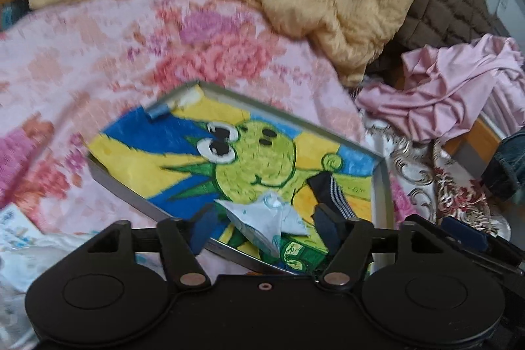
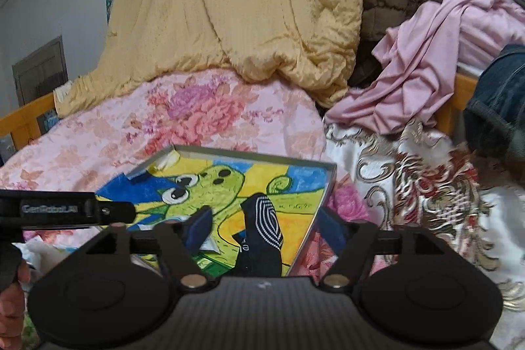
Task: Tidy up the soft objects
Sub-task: 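Open both grippers to drop the cloth and sock into the tray, then move both open grippers back over the pile of soft items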
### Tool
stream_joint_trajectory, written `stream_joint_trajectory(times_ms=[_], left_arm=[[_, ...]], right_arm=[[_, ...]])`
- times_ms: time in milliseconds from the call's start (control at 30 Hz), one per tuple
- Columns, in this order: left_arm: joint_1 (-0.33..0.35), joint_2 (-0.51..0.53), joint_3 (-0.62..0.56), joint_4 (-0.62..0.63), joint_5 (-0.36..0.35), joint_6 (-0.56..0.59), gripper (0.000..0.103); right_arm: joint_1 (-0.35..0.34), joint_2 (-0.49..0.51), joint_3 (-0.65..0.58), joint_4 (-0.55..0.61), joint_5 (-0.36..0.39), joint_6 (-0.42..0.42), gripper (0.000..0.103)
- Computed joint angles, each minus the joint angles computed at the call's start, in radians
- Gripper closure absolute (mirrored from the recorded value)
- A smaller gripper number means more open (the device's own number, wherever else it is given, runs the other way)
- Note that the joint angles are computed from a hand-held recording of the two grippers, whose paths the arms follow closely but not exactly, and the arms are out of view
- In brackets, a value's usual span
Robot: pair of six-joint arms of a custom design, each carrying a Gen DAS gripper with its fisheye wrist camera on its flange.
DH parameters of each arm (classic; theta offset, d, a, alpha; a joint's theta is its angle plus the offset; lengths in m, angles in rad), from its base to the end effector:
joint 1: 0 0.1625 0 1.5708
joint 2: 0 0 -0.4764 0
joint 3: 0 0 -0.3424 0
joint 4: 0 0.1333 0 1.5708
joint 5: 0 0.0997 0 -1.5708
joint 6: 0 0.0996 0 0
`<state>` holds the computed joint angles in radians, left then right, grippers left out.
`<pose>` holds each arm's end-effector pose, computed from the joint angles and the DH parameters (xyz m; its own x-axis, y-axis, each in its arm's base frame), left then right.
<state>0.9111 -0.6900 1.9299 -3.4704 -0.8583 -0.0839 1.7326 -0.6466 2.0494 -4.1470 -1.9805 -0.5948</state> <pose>-0.2132 -0.5986 0.1435 -0.8811 0.0944 -0.4634 0.4119 0.6345 -0.6540 0.1827 -0.5379 0.1685 -0.7639 -0.0362 0.6444 -0.5921 0.4367 -0.6773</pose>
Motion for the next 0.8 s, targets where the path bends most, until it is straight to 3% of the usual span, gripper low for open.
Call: stream_joint_trajectory(times_ms=[33,167,300,433,667,800], left_arm=[[-0.014,-0.007,0.022,-0.032,0.019,0.011,0.022],[-0.073,-0.031,0.111,-0.152,0.108,0.050,0.008],[-0.124,-0.064,0.210,-0.242,0.156,0.081,0.005],[-0.169,-0.106,0.302,-0.269,0.189,0.043,0.001],[-0.243,-0.219,0.444,-0.142,0.233,-0.118,0.001],[-0.288,-0.269,0.523,-0.101,0.263,-0.188,0.001]], right_arm=[[0.006,-0.001,0.015,-0.025,-0.002,-0.004,0.012],[0.035,0.006,0.074,-0.121,-0.021,-0.054,0.005],[0.071,0.012,0.124,-0.200,-0.034,-0.097,0.001],[0.115,0.025,0.167,-0.290,-0.055,-0.124,0.001],[0.157,0.098,0.287,-0.558,-0.062,-0.191,0.000],[0.178,0.120,0.333,-0.636,-0.085,-0.179,0.000]])
